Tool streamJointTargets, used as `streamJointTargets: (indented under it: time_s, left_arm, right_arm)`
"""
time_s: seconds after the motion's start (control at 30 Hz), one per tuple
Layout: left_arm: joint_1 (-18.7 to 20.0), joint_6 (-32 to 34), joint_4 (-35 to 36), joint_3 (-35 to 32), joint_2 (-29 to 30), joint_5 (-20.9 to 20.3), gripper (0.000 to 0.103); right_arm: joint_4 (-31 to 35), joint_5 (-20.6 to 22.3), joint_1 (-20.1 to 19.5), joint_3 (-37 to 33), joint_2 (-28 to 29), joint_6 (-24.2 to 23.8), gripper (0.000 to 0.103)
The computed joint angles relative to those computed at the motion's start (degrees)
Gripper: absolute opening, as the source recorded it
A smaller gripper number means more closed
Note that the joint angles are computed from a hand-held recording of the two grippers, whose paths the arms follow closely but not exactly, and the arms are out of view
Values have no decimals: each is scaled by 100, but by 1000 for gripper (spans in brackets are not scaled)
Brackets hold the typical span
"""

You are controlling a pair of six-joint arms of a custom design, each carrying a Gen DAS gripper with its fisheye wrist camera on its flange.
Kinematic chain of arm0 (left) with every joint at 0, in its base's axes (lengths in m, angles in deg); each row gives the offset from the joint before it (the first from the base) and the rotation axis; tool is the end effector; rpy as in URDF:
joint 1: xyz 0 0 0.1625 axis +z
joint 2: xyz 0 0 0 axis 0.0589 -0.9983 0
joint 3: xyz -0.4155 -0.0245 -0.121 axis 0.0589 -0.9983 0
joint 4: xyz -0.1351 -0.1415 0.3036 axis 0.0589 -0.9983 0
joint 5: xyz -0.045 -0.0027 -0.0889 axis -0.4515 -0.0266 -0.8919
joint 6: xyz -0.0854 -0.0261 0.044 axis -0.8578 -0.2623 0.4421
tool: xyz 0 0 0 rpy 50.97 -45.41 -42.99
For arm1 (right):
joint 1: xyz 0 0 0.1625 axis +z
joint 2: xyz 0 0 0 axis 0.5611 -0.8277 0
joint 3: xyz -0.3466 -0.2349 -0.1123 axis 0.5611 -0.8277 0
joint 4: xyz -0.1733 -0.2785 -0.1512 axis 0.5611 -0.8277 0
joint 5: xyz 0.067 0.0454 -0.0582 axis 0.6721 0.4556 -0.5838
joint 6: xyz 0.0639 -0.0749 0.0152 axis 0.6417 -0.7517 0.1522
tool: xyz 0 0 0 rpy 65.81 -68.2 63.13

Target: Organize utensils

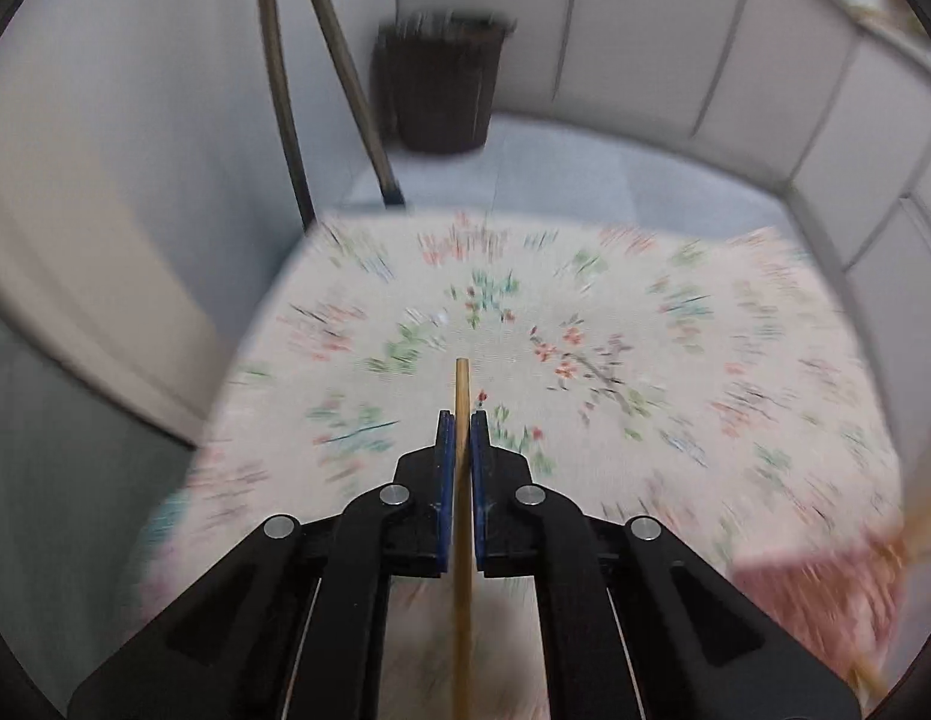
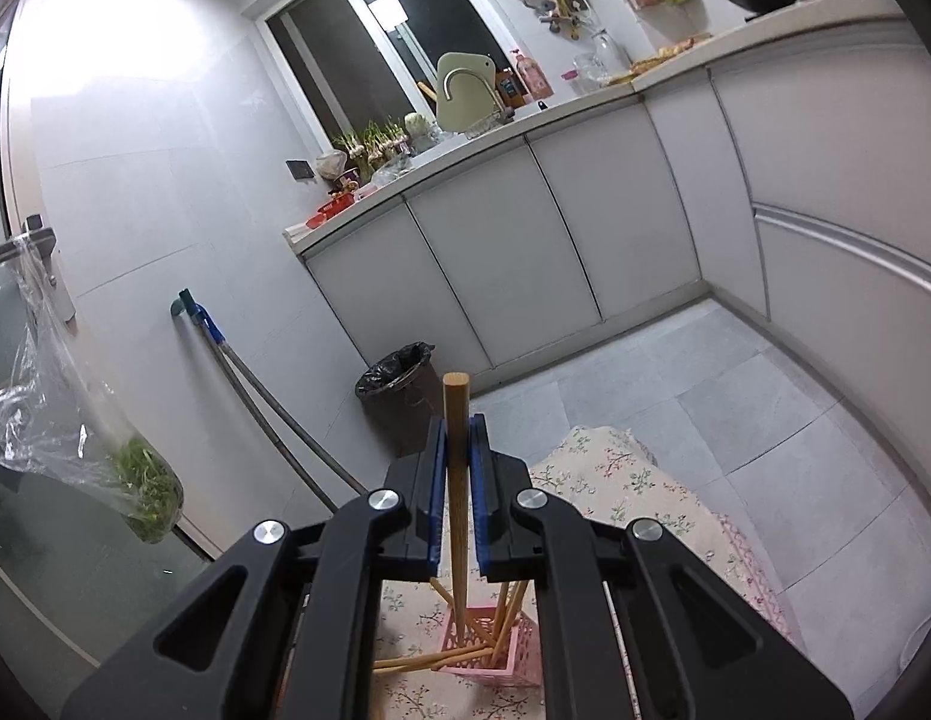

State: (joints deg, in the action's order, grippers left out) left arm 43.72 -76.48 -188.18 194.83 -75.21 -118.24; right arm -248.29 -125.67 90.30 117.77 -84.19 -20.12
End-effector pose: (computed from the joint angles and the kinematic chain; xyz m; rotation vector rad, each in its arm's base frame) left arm -0.2020 -0.5245 0.2047 0.4626 2.3160 -0.6479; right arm 0.2868 -0.3104 0.3468 0.0909 -2.2248 1.6916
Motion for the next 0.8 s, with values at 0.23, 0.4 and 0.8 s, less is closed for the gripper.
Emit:
streamJointTargets:
  time_s: [0.23, 0.4, 0.8]
  left_arm:
    - [-1873, -222, -34, 947, -1835, 648, 4]
    - [-2759, 361, -1003, 659, -1773, 884, 4]
    - [-2944, 599, -1699, 263, -638, -158, 4]
  right_arm:
    - [12, -3, 271, 96, -171, 191, 8]
    - [-95, -133, 404, 107, -227, 66, 8]
    - [92, -29, 74, 282, -674, 266, 9]
